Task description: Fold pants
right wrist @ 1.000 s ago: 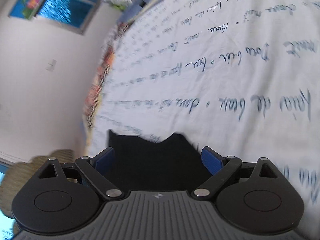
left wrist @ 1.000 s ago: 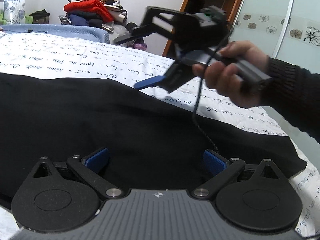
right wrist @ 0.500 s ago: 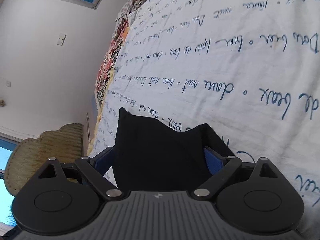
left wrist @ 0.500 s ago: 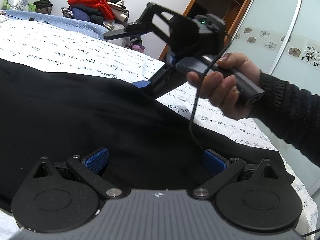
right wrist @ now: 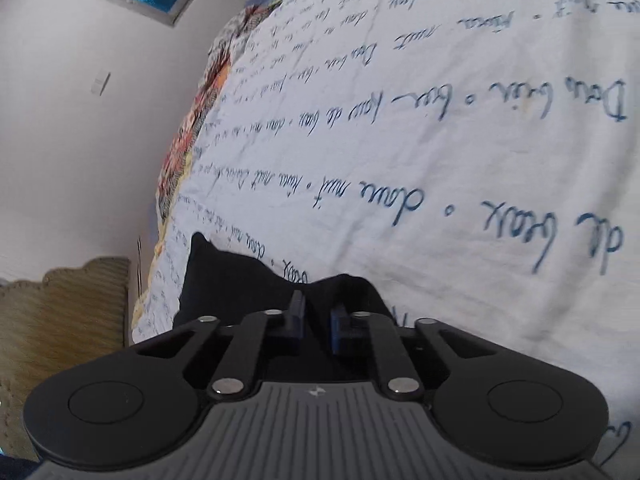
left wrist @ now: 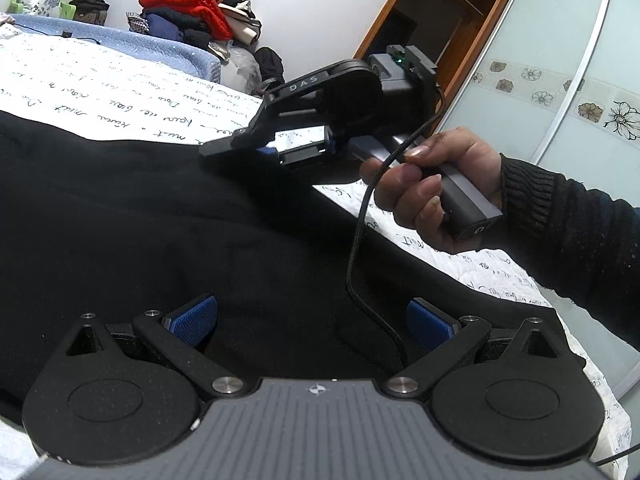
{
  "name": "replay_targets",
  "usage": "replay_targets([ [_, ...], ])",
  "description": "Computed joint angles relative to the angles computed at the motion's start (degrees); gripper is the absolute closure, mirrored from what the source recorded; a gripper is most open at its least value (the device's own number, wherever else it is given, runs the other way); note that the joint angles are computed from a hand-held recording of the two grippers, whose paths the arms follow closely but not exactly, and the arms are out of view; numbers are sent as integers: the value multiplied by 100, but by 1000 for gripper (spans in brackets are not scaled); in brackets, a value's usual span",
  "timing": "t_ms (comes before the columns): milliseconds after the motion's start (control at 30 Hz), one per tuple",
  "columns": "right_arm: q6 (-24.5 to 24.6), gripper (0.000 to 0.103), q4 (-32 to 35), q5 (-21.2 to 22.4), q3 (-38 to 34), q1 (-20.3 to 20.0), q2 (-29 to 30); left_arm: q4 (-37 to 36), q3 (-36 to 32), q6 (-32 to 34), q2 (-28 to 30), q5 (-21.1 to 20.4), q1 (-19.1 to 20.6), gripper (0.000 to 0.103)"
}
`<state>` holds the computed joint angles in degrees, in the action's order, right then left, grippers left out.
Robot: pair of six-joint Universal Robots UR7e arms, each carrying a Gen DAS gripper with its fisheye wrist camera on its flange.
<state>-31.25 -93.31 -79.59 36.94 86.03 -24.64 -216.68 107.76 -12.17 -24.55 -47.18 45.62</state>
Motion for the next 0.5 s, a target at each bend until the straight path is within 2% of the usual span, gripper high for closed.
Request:
replay_targets([
  [67, -66, 92, -177, -165, 73, 57, -14, -14, 10, 1, 3, 7, -5, 1],
  [167, -148, 94, -284, -660, -103, 137, 189, -8, 20, -6, 2, 24, -15, 1],
  [233, 302, 97, 237, -437, -726, 46, 492, -25, 42, -6, 3, 38, -23, 1],
  [267, 466, 97, 233, -303, -765, -2, 492, -25, 46, -11, 3, 48, -27, 1],
  [367, 804, 94, -856, -149, 68, -102, -47, -25, 65, -14, -9, 63, -30, 1],
  [433, 1022, 93, -1215, 368, 582, -249, -421, -24, 67, -8, -11, 65, -30, 1],
  [500, 755, 93, -1538, 918, 1482, -390, -980, 27, 28, -30, 1, 92, -49, 1],
])
